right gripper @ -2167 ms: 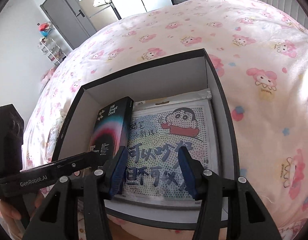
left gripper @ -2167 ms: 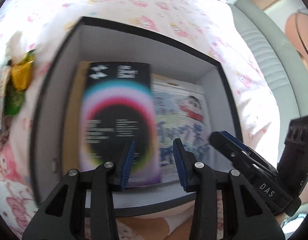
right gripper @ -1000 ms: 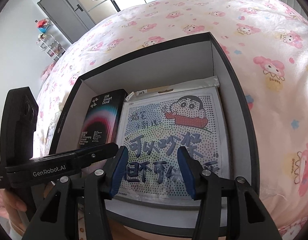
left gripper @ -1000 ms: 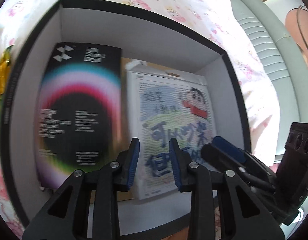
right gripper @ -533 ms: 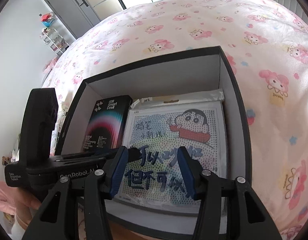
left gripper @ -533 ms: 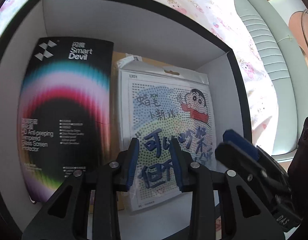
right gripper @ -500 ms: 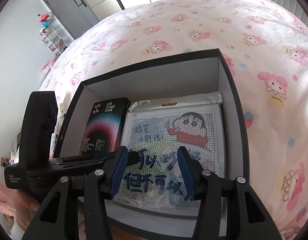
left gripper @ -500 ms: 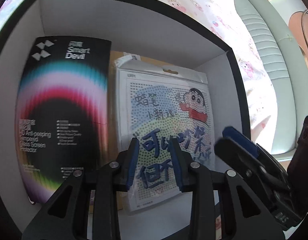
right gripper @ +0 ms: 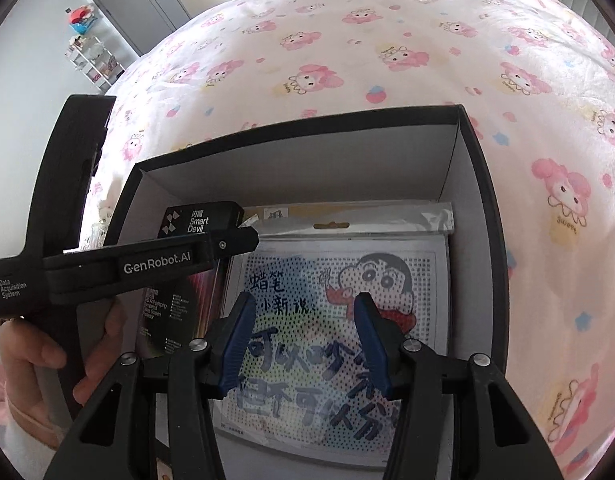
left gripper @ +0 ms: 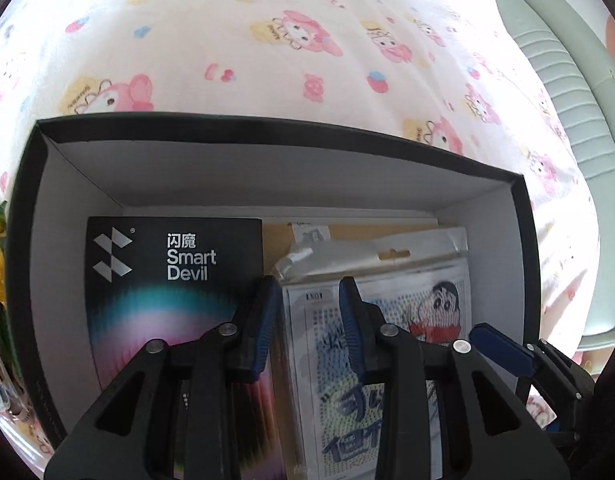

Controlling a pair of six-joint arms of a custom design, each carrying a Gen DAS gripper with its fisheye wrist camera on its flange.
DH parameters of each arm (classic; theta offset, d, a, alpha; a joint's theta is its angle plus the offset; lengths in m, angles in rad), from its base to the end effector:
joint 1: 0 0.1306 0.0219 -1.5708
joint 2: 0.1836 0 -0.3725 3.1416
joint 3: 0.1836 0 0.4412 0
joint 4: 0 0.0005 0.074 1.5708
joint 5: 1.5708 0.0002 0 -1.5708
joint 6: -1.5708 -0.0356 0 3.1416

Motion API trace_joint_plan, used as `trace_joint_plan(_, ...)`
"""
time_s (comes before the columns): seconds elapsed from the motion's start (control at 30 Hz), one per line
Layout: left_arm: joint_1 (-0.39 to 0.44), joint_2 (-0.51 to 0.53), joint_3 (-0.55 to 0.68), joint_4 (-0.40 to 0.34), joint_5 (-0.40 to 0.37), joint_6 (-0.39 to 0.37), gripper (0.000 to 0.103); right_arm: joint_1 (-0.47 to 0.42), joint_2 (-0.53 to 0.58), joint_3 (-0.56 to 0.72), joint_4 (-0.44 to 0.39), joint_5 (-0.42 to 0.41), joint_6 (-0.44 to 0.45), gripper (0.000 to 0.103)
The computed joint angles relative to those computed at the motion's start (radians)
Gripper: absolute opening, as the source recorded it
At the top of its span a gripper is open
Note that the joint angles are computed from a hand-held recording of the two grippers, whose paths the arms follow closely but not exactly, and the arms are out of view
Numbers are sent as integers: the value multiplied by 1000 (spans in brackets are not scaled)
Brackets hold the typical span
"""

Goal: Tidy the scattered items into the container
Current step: 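Lower the Smart Devil box beside the kit and open the right gripper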

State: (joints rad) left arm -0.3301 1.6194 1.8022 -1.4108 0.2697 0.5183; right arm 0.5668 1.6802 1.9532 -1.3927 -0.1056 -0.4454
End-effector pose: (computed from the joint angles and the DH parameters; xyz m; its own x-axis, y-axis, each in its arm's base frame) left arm 0.5433 -0.1967 0.4712 -0.9707 -0.1721 -0.1677 -0.0964 0.9181 -0.3845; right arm 0.5060 0.3259 0.5076 -0.9319 -0.0853 -0.3526 -0.1897 0.9430 0.2734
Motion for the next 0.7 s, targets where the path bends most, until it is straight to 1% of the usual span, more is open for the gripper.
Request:
trace_joint_plan(0.13, -4, 7, -6, 13, 18, 0, 32, -4, 6, 6, 2, 6, -29, 47)
trace_joint_plan(0.2, -2, -1, -12, 25, 43, -4, 39, -3, -2, -12, 8, 7, -42, 47)
trace_joint_plan(0.33, 9, -18, -20, 44, 66, 0, 39, 0, -28, -47, 27, 29, -90, 47)
trace_joint_plan(0.37, 8, -17, -13, 47, 50, -3, 39, 2, -37, -58, 35, 27, -90, 47)
trace_joint_plan(0.4, 2, -13, -1, 50, 15, -9, 38, 3, -43, -67, 40, 26, -84, 47)
trace_joint_plan(0.43, -6, -4, 15, 45, -22, -13, 37, 4, -44, -69, 36, 30, -80, 47)
trace_joint_plan(0.47, -13, 11, 34, 34, -42, -18, 37, 7, -45, -71, 32, 39, -82, 47)
trace_joint_plan(0.5, -19, 27, 49, 19, -46, -16, 36, 8, -49, -77, 35, 41, -87, 47)
trace_joint_plan(0.57, -28, 45, 59, 4, -14, -17, 34, 6, -58, -94, 46, 23, -101, 47)
trace_joint_plan(0.63, -42, 44, 61, -6, -10, -42, 34, 5, -68, -112, 58, 8, -109, 47)
trace_joint_plan(0.7, -46, 29, 65, -11, -9, -68, 34, 11, -74, -122, 57, 13, -109, 47)
